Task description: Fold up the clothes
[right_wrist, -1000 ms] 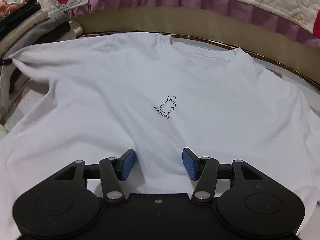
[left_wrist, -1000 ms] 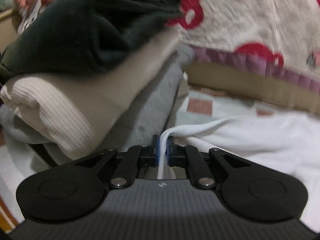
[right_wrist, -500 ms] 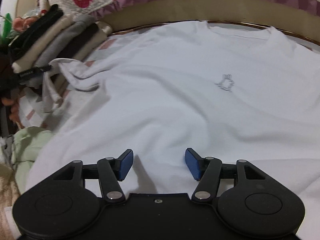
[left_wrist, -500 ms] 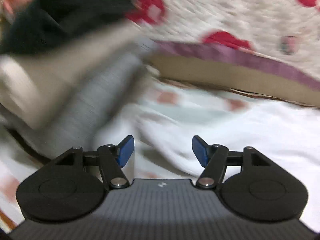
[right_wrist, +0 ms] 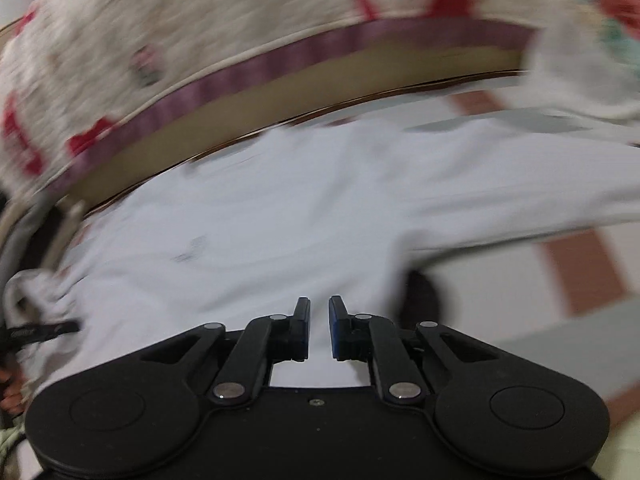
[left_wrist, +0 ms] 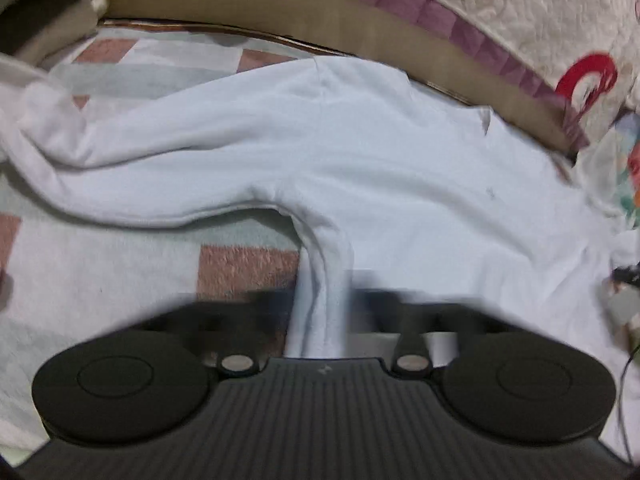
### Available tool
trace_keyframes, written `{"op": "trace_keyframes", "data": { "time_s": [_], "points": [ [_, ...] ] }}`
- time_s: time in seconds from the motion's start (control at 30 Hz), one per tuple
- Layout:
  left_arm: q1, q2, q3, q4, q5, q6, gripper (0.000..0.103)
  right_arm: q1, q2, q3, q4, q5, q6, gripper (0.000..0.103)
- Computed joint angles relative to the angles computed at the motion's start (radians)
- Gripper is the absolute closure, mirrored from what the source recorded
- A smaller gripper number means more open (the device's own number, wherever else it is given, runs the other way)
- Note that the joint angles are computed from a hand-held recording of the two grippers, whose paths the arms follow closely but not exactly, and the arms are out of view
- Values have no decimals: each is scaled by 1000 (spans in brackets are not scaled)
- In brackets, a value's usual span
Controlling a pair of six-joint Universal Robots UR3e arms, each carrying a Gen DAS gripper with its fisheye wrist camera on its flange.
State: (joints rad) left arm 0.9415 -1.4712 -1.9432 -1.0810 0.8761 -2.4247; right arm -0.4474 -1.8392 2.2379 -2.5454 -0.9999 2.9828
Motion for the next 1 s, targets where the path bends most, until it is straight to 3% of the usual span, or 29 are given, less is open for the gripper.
{"op": "trace_keyframes", "data": {
  "time_s": [0.07,0.17,0.3,0.4,0.43,0.47,0.5,0.53,0.63,0.7,0.83,0.93,1.0],
  "points": [
    [18,24,-11,10,-4,-1,99,-74,-30,29,22,21,-6,87],
    [59,80,-42,7,2,23,99,-150,-48,87,15,80,-4,58],
    [64,89,-63,3,32,12,99,-200,-14,172,-63,234,-21,55],
    [54,57,-52,-1,40,-3,99,-130,162,117,-174,216,20,47],
    [55,53,-49,-2,37,-3,99,-103,205,87,-184,185,39,54],
    [57,51,-46,-5,35,-4,99,-86,207,66,-170,154,41,93],
    [62,55,-43,-12,33,-4,99,-92,166,80,-174,158,0,98],
    [67,58,-40,-19,31,-5,99,-106,84,109,-173,159,-23,98],
    [74,58,-35,-35,31,-8,99,-145,-103,73,45,113,-99,99],
    [66,45,-26,-39,43,-17,98,-126,-57,42,75,29,-125,100],
    [54,29,-2,-54,62,-21,98,-27,85,15,-14,-119,-48,100],
    [59,24,19,-80,74,-13,94,71,121,-39,-30,-240,-48,100],
    [54,24,41,-86,104,-23,86,117,145,-98,-2,-329,-35,100]
  ]
}}
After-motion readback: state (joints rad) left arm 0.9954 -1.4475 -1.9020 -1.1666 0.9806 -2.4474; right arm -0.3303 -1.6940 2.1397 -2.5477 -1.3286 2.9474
